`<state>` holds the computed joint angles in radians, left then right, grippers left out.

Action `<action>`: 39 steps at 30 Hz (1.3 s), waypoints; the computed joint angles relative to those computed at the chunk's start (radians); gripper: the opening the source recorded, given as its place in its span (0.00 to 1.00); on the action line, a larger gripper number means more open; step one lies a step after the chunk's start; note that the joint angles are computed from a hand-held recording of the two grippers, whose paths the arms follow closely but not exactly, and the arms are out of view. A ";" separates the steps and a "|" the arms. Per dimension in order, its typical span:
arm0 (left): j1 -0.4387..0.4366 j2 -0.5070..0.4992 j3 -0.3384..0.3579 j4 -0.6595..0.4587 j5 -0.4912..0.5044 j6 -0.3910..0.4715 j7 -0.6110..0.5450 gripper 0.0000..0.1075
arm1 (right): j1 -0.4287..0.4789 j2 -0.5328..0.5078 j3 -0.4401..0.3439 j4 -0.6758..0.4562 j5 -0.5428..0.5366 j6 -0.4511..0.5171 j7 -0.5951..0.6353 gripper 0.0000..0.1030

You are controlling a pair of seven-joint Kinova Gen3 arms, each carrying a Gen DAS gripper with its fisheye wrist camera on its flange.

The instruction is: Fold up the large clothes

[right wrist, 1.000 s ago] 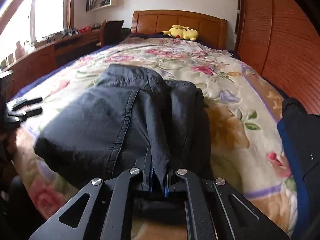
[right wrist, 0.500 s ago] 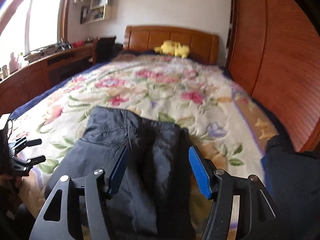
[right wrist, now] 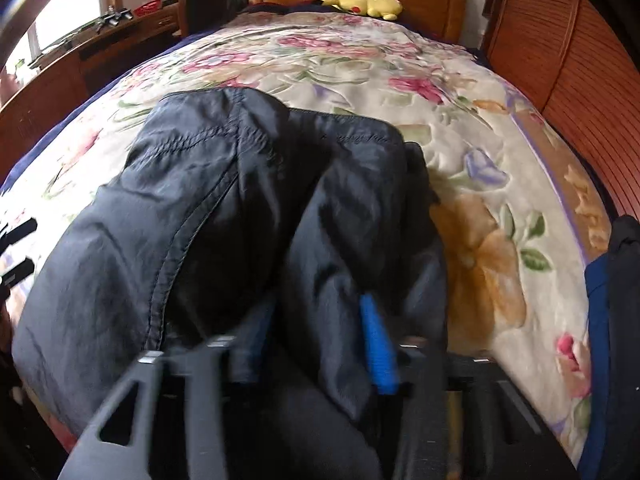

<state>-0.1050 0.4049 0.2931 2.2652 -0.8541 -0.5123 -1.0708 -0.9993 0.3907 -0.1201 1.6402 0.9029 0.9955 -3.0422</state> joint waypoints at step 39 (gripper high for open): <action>0.001 0.016 0.022 0.012 0.106 0.027 -0.097 0.71 | 0.070 0.089 -0.032 -0.163 -0.047 -0.085 0.157 0.18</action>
<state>-0.1043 0.4213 0.3153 2.2770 -0.7485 -0.4857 -1.1676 -0.9293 0.4793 -0.1521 1.4774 0.8558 0.9103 -2.8848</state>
